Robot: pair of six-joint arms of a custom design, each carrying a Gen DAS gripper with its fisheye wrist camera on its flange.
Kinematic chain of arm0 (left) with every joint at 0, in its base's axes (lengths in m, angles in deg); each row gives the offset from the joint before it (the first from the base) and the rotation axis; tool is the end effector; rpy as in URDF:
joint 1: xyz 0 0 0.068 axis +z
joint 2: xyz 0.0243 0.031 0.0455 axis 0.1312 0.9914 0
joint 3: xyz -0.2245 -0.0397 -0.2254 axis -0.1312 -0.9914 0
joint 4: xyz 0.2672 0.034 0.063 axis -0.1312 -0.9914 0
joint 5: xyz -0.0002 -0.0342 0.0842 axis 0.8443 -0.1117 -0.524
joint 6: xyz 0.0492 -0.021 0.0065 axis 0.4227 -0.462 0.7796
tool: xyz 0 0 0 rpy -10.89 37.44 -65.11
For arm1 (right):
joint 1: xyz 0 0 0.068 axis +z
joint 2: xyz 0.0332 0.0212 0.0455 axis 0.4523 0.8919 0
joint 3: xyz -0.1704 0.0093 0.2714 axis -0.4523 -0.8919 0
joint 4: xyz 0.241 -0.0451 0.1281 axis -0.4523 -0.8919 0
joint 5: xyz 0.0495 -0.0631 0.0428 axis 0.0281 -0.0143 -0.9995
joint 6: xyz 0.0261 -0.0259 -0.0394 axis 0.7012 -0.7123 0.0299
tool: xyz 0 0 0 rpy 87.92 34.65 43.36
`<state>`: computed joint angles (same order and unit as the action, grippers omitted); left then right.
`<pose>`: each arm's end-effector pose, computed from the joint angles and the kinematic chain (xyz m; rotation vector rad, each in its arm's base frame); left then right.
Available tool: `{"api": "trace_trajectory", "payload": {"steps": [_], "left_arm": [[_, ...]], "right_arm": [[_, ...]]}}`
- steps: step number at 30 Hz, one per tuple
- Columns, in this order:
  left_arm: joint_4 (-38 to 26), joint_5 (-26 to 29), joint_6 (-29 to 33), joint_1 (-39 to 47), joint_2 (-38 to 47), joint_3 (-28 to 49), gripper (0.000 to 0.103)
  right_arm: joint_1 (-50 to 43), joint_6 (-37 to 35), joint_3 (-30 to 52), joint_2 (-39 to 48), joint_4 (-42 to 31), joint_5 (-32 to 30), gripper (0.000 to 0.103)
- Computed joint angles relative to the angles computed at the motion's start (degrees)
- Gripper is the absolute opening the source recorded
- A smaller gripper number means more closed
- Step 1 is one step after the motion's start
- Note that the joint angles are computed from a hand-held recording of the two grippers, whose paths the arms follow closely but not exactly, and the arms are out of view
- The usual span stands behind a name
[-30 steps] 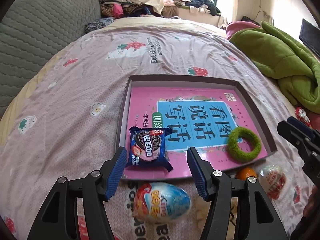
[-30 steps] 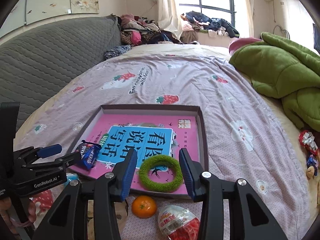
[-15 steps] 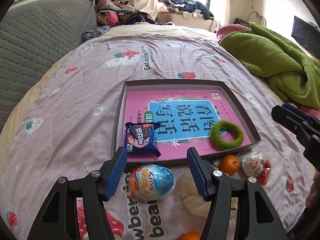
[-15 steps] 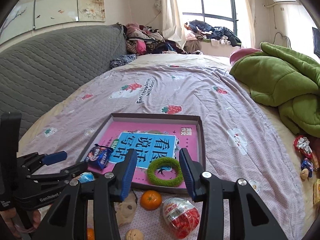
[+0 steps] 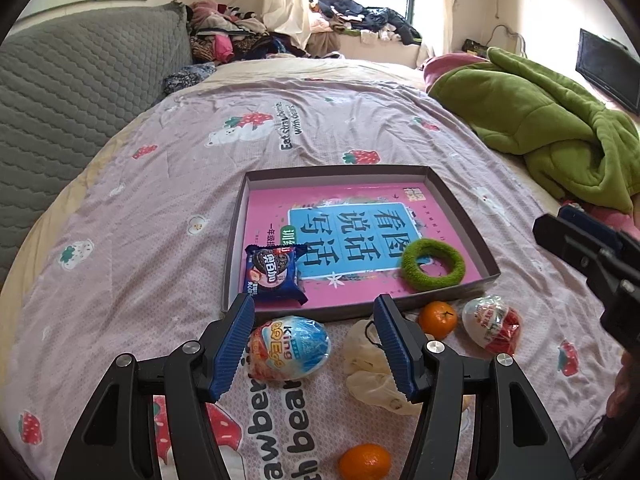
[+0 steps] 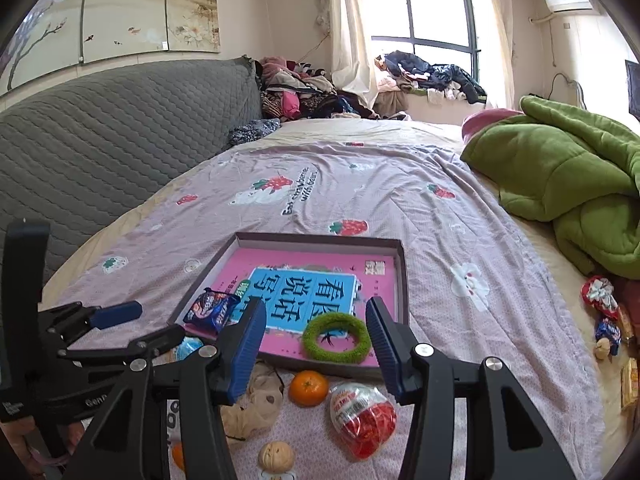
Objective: Organize objects
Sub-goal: 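Withdraw both tools from the box back toward the remaining items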
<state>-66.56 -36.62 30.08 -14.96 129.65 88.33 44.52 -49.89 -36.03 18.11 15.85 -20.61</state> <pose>0.2736 -0.1049 0.2174 0.0157 2.4058 -0.0444 0.2719 0.0878 0.2392 -0.2665 2.2030 0.2573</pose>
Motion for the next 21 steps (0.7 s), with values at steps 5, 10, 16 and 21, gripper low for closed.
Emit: {"api": "trace_trajectory", "payload": {"steps": [5,10,16,21], "left_arm": [[-0.58,-0.74,-0.71,-1.08,-1.08,-0.43,0.064],[-0.96,-1.2,-1.32,-2.15,-1.93,-1.22,0.064],[-1.28,-1.86,-1.8,-3.13,-2.25,-1.69,0.064],[-1.15,-2.08,-2.26,-3.95,-2.21,-2.32,0.064]], "right_arm": [[-1.16,-0.23,-1.99,-1.86,-0.03,-0.23,0.052],[-2.14,-0.62,-3.62,-2.97,0.11,-1.21,0.052],[-2.41,-0.98,-4.74,-3.5,-0.03,-1.79,0.052],[-3.24,-1.05,-5.72,-4.25,0.08,-2.38,0.052]]}}
